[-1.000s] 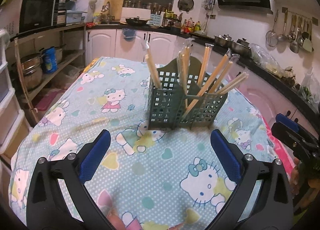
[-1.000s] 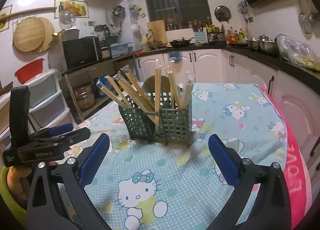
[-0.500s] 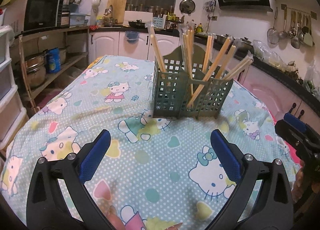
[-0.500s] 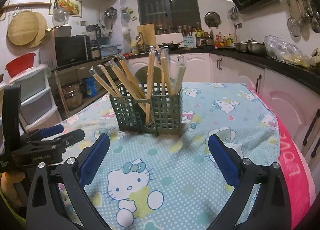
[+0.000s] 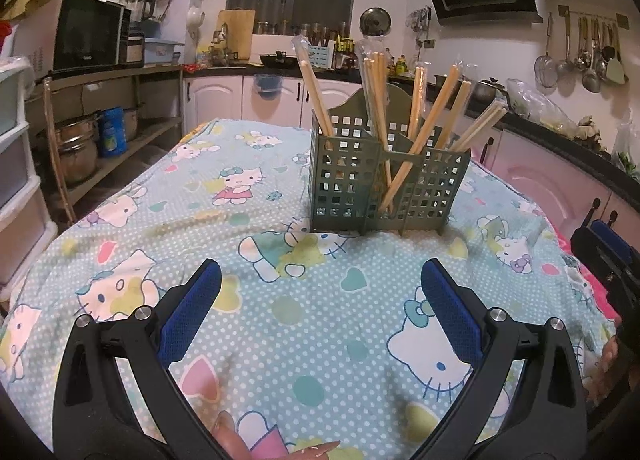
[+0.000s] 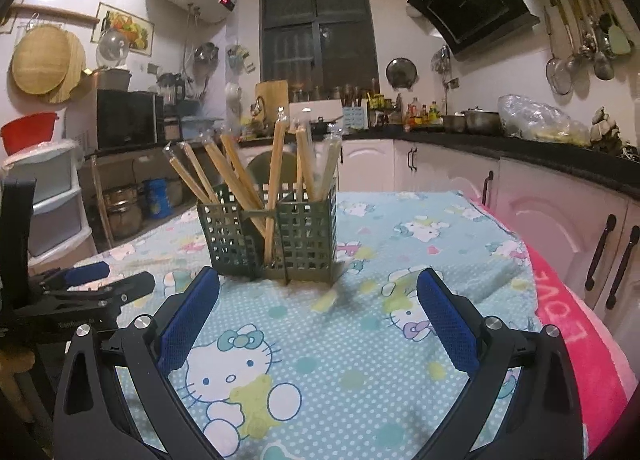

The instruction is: Organize utensils

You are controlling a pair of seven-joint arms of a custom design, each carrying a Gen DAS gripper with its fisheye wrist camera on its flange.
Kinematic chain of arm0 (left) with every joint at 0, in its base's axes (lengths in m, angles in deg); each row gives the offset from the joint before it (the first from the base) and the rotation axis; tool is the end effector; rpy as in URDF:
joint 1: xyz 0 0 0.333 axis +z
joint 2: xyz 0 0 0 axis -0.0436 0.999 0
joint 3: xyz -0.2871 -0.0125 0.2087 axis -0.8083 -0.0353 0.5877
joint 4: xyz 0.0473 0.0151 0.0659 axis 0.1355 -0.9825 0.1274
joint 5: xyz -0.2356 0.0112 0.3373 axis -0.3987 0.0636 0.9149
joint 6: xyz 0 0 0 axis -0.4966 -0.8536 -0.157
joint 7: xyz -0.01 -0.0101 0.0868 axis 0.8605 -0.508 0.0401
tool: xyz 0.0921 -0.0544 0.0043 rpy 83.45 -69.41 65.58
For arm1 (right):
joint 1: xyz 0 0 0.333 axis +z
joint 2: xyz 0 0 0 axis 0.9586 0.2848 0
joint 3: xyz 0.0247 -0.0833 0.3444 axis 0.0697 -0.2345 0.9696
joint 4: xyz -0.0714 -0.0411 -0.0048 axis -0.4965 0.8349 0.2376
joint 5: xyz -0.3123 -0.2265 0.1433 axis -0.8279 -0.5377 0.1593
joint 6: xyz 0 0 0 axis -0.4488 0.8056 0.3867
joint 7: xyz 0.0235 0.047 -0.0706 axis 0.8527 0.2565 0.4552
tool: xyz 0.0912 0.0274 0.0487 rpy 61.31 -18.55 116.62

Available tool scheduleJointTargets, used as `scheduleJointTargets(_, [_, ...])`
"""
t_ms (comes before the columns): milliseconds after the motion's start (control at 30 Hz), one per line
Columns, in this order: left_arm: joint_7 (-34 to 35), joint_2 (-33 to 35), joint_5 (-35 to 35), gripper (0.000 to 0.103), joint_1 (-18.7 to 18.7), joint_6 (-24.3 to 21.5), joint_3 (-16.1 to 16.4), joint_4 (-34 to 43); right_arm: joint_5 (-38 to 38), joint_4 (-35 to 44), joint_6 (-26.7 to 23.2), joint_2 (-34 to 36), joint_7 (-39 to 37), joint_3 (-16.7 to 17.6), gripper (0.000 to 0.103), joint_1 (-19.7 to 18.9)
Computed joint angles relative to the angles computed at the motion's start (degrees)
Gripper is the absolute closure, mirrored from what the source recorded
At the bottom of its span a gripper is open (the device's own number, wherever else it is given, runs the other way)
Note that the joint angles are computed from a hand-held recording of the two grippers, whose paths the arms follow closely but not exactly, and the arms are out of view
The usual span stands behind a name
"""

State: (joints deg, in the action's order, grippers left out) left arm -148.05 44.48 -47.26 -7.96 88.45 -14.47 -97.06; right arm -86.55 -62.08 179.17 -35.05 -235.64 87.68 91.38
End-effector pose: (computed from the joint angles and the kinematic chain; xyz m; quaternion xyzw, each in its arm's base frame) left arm 0.5309 -0.0604 0.5155 -0.4402 0.7318 -0.4735 0.2158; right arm 0.4056 0.2332 0.5068 -0.4672 0.6429 -0.4711 0.3828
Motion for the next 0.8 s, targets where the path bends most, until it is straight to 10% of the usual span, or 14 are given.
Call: scheduleJointTargets(800, [4.4, -0.9, -4.9, 0.011, 0.7, -0.7, -0.1, -0.5, -1.3, -0.8, -2.2, -0.3, 2.1, 0.3, 0.007, 0.7])
